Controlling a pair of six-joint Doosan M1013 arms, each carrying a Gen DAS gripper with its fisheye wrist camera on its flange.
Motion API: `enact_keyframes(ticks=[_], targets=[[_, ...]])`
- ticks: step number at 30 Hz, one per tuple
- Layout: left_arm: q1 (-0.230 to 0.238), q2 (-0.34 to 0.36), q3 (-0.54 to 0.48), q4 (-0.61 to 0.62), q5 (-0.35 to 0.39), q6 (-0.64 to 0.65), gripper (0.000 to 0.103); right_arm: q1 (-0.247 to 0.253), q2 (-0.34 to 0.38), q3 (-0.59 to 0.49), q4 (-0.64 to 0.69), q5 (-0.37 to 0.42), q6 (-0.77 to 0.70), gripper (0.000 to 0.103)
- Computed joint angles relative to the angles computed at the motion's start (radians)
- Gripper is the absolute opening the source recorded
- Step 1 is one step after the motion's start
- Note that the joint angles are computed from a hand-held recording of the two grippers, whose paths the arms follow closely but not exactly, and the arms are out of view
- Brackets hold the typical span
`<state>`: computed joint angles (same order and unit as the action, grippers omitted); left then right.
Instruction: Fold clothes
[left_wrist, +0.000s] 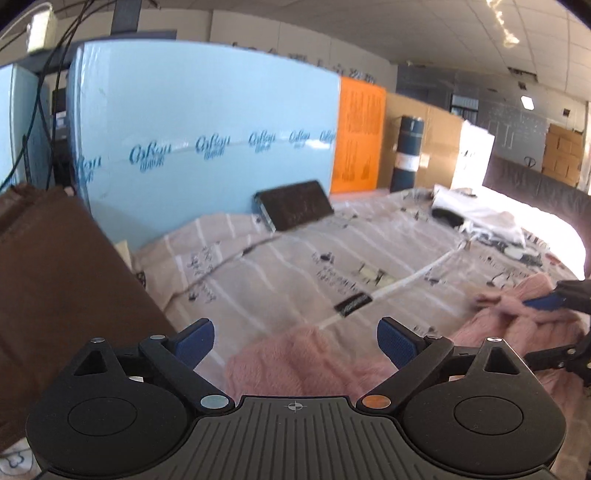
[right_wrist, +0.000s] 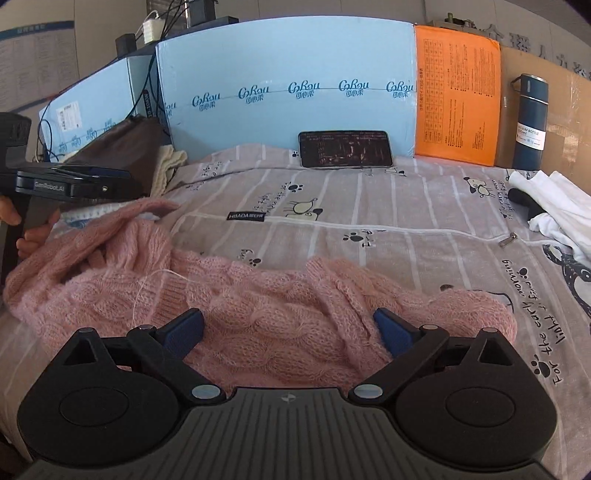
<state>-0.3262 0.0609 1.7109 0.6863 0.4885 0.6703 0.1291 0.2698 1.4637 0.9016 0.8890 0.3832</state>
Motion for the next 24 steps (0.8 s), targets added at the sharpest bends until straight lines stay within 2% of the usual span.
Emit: enact_keyframes(ticks=[2, 5, 8, 15, 24], targets=[[0.012, 0.001, 0.009, -0.069, -0.011, 0.026, 0.097, 0.01, -0.016, 0.037, 0.004, -0.072, -0.077, 0.099], [0.029, 0.004, 0.02, -0.18, -0.031, 0.093, 0.097, 0.01, -0.022, 0.071, 0.081, -0.122, -0.12, 0.103], [0.026, 0.006, 0.017, -0.209, -0.021, 0.134, 0.097, 0.007, -0.032, 0.105, 0.173, -0.163, -0.199, 0.103], [0.025, 0.007, 0.013, -0.247, -0.015, 0.18, 0.097, 0.018, -0.039, 0.114, 0.164, -0.207, -0.2, 0.103], [0.014, 0.009, 0.01, -0.213, -0.004, 0.172, 0.097, 0.019, -0.042, 0.122, 0.178, -0.218, -0.218, 0.103]])
